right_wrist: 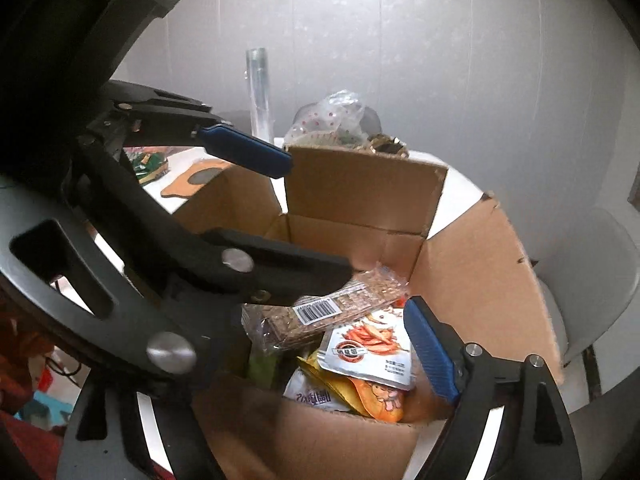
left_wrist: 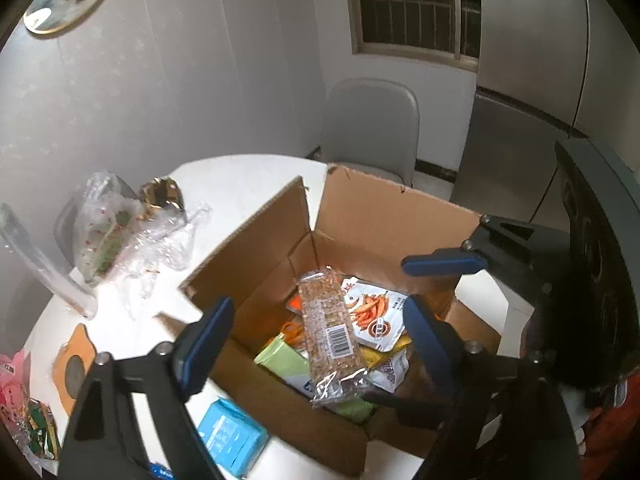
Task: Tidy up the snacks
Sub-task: 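Move both tools back over the chocolate bar and blue biscuit pack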
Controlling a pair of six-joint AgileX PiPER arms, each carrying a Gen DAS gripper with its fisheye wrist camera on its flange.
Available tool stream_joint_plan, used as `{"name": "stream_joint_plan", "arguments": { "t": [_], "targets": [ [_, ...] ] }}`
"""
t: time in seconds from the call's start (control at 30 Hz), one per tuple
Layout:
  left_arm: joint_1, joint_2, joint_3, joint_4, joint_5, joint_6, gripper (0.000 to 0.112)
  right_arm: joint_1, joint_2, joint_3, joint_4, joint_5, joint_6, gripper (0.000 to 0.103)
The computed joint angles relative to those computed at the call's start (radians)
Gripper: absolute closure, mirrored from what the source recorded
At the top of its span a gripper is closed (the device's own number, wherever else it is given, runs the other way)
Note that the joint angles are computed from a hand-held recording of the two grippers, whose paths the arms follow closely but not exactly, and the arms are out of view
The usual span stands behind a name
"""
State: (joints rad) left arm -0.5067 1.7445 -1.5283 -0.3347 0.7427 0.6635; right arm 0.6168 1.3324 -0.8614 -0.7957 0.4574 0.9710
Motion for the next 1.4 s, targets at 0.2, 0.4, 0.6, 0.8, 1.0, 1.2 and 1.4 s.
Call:
{"name": "stream_joint_plan", "arguments": {
  "t": [0.2,0.4,0.6,0.8,1.0,1.2,1.4],
  "targets": [
    [0.048,-0.144,0.157,-0.089,-0.074,0.084,0.014,0.103,-0.055,0.005,-0.11,0.11,0.127,0.011],
    [0.161,-0.305,0.315,-0.253,-0.112,0.239,0.01,0.282,-0.055,-0.04,-0.267,0.308,0.303,0.008],
    [0.38,-0.456,0.446,-0.435,-0.076,0.41,0.01,0.459,-0.001,-0.127,-0.367,0.432,0.395,0.008],
    [0.651,-0.515,0.572,-0.595,-0.06,0.588,0.01,0.584,0.137,-0.249,-0.427,0.494,0.409,0.008],
    [0.85,-0.441,0.658,-0.726,-0.048,0.758,0.01,0.57,0.328,-0.404,-0.361,0.373,0.316,0.008],
    [0.879,-0.284,0.707,-0.8,-0.14,0.855,0.01,0.509,0.495,-0.489,-0.309,0.26,0.32,0.008],
    [0.832,-0.116,0.712,-0.887,-0.243,0.894,0.01,0.423,0.638,-0.516,-0.294,0.213,0.432,0.007]
  ]
}}
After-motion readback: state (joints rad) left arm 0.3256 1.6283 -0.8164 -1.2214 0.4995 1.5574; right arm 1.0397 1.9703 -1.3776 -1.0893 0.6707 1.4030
